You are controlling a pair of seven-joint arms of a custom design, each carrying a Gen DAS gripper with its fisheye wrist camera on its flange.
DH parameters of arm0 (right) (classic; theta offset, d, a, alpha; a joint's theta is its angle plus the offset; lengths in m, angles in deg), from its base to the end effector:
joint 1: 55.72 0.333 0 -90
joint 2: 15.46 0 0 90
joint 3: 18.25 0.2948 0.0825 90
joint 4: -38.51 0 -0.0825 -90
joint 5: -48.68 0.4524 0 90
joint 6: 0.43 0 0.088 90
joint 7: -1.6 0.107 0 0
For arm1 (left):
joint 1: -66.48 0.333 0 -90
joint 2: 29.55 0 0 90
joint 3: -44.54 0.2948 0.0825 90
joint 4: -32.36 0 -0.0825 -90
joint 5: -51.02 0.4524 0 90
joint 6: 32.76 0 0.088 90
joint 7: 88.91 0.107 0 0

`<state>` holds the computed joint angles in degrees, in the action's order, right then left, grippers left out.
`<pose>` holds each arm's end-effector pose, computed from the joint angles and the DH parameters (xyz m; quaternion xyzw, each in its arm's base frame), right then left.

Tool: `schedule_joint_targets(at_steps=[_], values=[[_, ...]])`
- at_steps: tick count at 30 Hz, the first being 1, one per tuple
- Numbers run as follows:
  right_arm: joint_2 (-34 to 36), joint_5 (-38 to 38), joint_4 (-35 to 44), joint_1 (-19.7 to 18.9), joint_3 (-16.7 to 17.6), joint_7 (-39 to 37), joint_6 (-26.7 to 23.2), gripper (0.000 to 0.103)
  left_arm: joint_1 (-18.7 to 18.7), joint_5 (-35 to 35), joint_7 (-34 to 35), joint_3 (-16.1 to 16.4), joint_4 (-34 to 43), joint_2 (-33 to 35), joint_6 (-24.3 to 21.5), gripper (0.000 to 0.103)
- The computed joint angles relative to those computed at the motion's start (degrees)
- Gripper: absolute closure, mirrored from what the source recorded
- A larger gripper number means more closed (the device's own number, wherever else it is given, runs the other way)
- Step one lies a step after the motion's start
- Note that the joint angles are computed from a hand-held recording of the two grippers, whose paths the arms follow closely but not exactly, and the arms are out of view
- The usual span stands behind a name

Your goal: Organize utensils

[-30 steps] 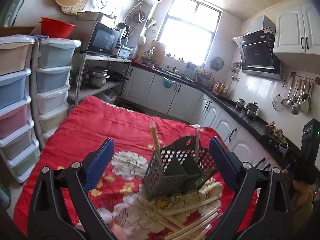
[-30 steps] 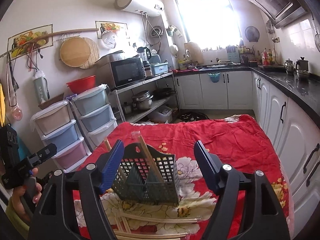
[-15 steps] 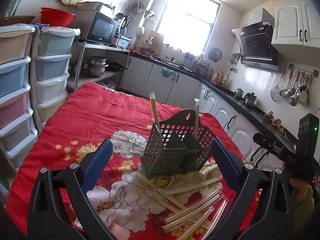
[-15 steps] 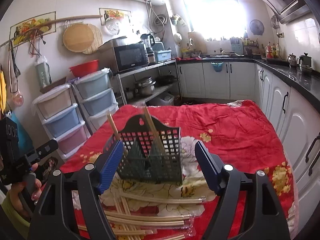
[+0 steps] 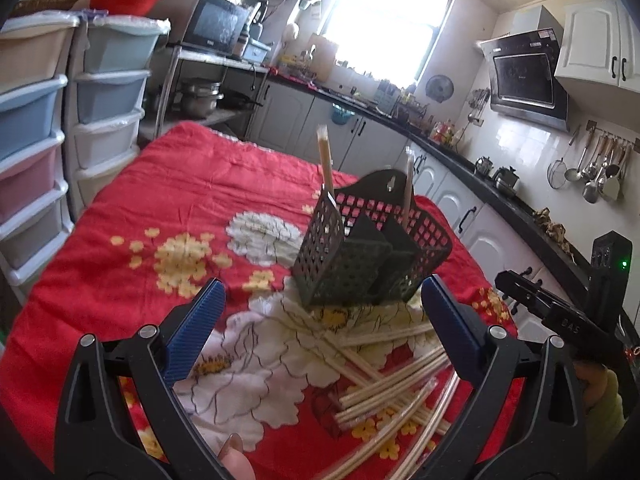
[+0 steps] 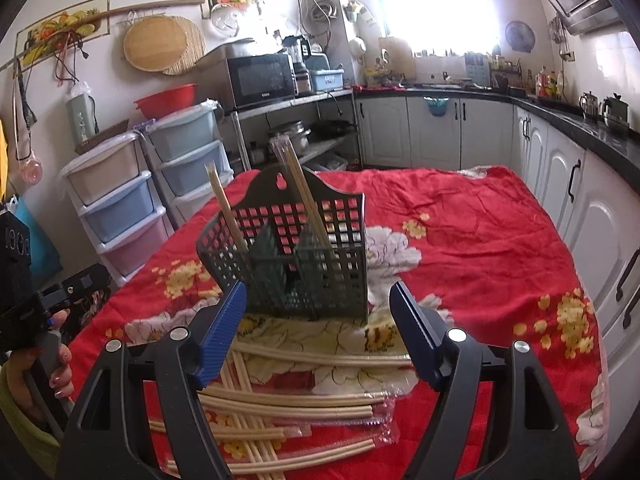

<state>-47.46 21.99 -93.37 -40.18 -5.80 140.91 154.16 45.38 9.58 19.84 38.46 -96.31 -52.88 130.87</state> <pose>0.4401 0.2707 0.6277 -0.6090 0.6221 -0.2853 0.4008 0.5037 -0.2256 0.6019 -0.5326 0.6706 -0.5011 0.1246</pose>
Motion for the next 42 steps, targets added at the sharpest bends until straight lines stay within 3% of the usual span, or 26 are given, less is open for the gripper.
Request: schedule_joint_targets(at_steps=[23, 29, 33, 40, 42], values=[[-0.8, 3.0, -3.3, 0.3, -1.3, 1.0, -4.5, 0.031, 0.7, -1.4, -0.9, -0.4, -1.8, 0.1, -14.4, 0.013], [1.3, 4.4, -3.1, 0.4, -2.7, 0.4, -6.6, 0.032, 1.1, -4.3, 0.2, -0.1, -0.5, 1.7, -19.6, 0.028], [3.4, 6.0, -2.3, 0.8, -4.3, -1.8, -6.8, 0.04, 1.9, -5.1, 0.6, -0.5, -0.1, 2.4, -22.5, 0.039], [6.4, 11.7, -1.8, 1.5, -7.1, -5.2, -6.6, 0.055, 2.7, -7.9, 1.7, -0.8, 0.7, 3.5, -26.6, 0.044], [6.8, 13.1, -1.9, 1.4, -7.5, -5.5, -6.4, 0.059, 3.0, -8.2, 1.7, -0.9, 1.0, 3.8, -27.1, 0.051]])
